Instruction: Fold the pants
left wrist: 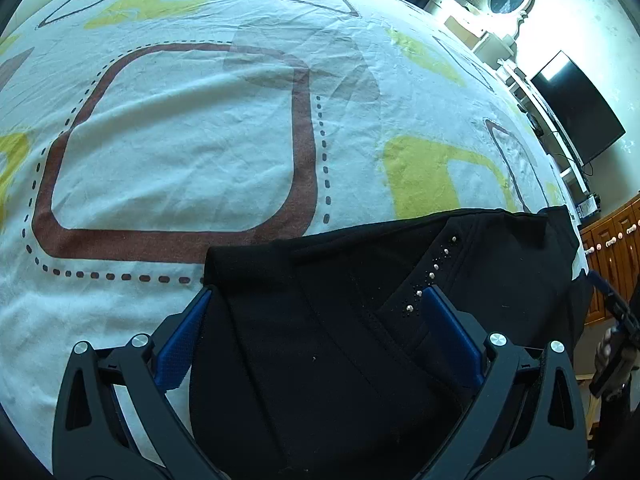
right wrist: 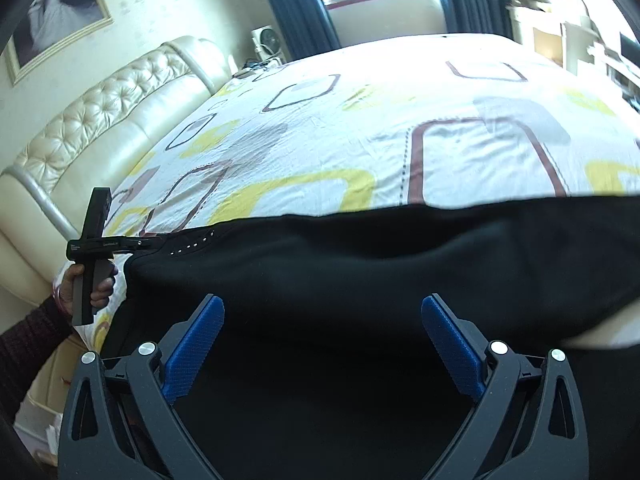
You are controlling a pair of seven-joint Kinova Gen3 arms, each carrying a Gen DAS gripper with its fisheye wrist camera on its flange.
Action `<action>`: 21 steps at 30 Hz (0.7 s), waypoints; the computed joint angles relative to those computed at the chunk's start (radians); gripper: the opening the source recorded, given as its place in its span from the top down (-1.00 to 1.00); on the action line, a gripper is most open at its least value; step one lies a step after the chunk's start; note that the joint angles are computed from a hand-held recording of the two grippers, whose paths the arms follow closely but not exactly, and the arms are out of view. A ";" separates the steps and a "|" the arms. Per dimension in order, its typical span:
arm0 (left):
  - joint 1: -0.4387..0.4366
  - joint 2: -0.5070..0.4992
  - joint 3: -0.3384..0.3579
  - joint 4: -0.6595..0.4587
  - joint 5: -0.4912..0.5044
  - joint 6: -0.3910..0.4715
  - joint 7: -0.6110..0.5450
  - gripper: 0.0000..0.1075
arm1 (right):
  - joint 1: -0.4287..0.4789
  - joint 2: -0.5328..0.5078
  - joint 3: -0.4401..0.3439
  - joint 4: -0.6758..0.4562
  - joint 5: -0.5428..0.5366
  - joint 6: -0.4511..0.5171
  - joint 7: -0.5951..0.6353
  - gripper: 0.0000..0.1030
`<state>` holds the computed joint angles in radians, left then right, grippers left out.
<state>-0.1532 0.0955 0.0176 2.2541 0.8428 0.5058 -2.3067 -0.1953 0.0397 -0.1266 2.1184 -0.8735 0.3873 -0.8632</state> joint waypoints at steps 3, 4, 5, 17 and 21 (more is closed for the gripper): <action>0.011 0.007 -0.020 -0.013 -0.028 -0.005 0.040 -0.34 | -0.091 0.094 0.117 -0.139 0.122 0.045 0.003 -0.92; 0.008 0.013 -0.025 -0.023 -0.048 -0.001 0.069 -0.07 | -0.125 0.125 0.163 -0.185 0.163 0.077 0.028 -0.92; -0.012 0.020 -0.018 -0.030 -0.052 0.005 0.081 0.03 | -0.161 0.163 0.210 -0.232 0.203 0.104 0.036 -0.91; -0.075 0.037 -0.016 -0.052 -0.048 0.050 0.052 0.65 | -0.096 0.486 0.082 -0.700 0.648 0.585 -0.192 0.47; -0.065 0.026 -0.012 -0.050 -0.063 0.034 0.058 0.75 | -0.027 0.468 -0.013 -0.685 0.687 0.581 -0.226 0.65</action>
<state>-0.2187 0.1214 0.0056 2.2037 0.7798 0.5399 -2.2483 -0.2224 0.5081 -0.1394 1.4332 -0.1862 0.9684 -1.0896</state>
